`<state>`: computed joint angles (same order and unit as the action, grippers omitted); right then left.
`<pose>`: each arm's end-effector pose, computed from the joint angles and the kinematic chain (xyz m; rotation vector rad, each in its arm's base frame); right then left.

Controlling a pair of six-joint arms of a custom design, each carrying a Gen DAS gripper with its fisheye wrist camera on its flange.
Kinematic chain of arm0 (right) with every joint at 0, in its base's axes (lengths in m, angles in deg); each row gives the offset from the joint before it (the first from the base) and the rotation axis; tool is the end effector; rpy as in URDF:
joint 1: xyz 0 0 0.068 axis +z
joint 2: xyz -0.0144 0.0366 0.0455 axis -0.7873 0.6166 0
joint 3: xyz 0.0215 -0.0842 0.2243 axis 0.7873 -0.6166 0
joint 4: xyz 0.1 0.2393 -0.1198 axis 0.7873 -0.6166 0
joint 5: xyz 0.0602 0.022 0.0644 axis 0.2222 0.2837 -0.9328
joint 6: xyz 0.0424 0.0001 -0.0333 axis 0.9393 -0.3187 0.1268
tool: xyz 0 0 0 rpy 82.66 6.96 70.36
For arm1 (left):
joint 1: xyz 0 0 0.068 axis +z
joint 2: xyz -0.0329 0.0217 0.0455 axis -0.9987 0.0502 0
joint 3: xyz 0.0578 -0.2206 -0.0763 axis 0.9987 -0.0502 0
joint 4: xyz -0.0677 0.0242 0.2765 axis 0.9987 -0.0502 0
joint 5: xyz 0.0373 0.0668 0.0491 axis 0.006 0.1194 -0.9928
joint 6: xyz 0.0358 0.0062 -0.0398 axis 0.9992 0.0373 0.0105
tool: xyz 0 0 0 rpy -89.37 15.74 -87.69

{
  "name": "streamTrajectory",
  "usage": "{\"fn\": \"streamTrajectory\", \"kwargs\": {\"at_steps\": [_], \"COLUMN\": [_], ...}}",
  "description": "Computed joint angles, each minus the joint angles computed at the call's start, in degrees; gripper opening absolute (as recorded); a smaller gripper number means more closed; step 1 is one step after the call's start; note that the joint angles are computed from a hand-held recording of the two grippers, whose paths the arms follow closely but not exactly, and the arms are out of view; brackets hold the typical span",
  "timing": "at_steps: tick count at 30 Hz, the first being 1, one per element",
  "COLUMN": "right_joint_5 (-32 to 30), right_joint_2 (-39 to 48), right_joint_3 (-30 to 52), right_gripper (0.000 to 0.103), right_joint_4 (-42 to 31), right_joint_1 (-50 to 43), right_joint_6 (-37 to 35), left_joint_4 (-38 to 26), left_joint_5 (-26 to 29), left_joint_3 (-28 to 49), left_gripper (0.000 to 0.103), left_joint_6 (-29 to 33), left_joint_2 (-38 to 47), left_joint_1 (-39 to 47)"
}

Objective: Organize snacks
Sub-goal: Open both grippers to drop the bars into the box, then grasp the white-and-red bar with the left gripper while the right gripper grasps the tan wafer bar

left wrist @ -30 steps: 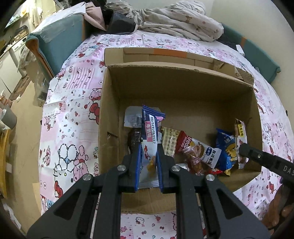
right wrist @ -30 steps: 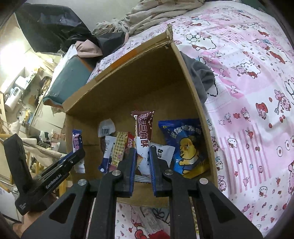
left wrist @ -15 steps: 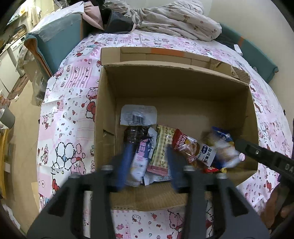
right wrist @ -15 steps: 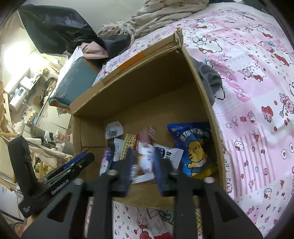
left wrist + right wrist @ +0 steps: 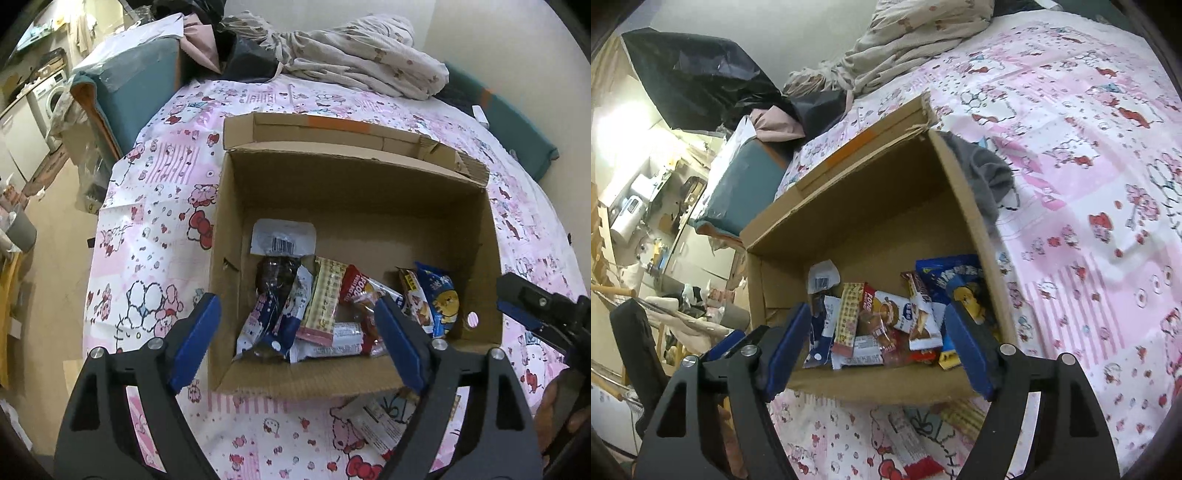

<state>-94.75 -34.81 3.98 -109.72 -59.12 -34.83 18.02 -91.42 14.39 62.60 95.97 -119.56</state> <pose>0.1872 -0.0083 0.2495 0.5522 2.3872 0.7035 0.2583 -0.1593 0.2663 0.2680 2.5490 -0.1989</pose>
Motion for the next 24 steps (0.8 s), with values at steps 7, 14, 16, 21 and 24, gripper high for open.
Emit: {"fn": "streamTrajectory", "kwargs": {"at_steps": [7,14,16,21,24], "right_joint_5": [-1.27,2.19,2.05,0.26,-0.30], "right_joint_2": [-6.81,-12.20,-13.75,-16.23,-16.48], "right_joint_3": [0.47,-1.09,-2.01,-3.13,-3.44], "right_gripper": [0.079,0.079,0.079,0.079,0.079], "right_joint_4": [-10.12,-20.11,-21.96,-25.43,-26.40], "right_joint_1": [-3.43,-3.87,-5.52,-11.36,-13.28], "right_joint_6": [-3.29,-5.04,-5.31,-6.93,-7.42], "left_joint_4": [-3.00,-5.05,-5.29,-4.85,-3.55], "left_joint_5": [1.18,-0.43,0.42,0.50,2.27], "left_joint_3": [-3.75,-10.24,-11.36,-13.71,-13.10], "left_gripper": [0.083,0.083,0.083,0.083,0.083], "left_joint_6": [-4.39,-9.29,-10.92,-17.38,-17.30], "left_joint_2": [-5.40,-10.70,-10.19,-3.33,2.20], "left_joint_1": [-0.92,-7.27,-9.68,-18.31,-22.59]}}
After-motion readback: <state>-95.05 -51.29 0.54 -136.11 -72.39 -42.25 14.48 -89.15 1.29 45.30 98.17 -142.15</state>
